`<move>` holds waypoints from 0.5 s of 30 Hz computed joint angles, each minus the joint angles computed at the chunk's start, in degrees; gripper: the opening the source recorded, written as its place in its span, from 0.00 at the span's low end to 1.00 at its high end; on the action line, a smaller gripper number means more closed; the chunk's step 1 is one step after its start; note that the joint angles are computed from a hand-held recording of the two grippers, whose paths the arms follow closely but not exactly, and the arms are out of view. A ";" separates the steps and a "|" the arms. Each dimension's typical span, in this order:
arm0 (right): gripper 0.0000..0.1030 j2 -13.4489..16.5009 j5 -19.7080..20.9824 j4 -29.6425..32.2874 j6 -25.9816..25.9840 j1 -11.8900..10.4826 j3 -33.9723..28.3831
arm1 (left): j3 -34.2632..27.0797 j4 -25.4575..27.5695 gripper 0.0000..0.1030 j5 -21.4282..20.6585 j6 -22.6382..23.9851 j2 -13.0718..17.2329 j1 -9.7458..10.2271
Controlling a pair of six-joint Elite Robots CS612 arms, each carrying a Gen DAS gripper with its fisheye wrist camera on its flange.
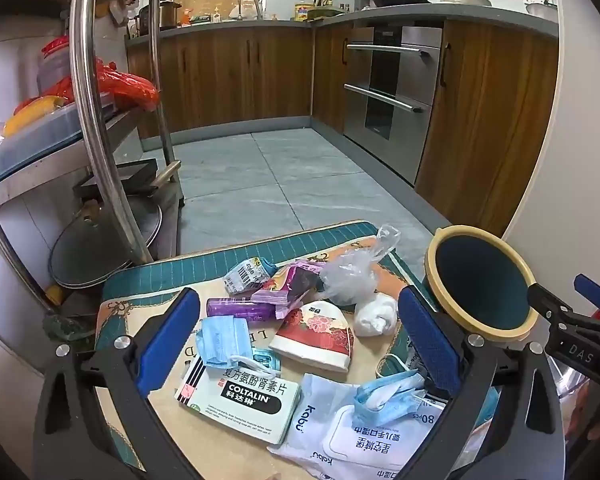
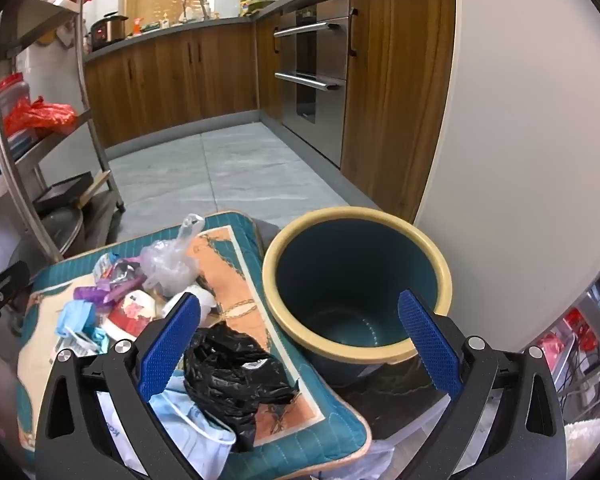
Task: Collect trash
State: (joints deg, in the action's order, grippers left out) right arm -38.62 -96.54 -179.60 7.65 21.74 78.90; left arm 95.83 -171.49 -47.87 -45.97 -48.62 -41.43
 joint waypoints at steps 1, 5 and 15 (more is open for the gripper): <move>0.96 0.00 -0.02 0.14 0.10 0.04 -0.05 | -0.01 0.13 0.95 -0.09 -0.07 -0.02 0.02; 0.96 0.16 0.34 0.17 -0.22 -0.02 -0.21 | -0.04 0.91 0.95 -0.06 -0.13 -0.09 0.03; 0.96 0.21 0.39 0.72 -0.01 0.09 -0.34 | -0.52 1.41 0.95 -0.51 -0.46 0.21 0.07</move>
State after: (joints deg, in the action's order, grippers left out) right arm -38.41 -96.15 -178.88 7.63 21.83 78.56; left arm 95.31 -170.08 -48.38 -46.43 -48.40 -41.36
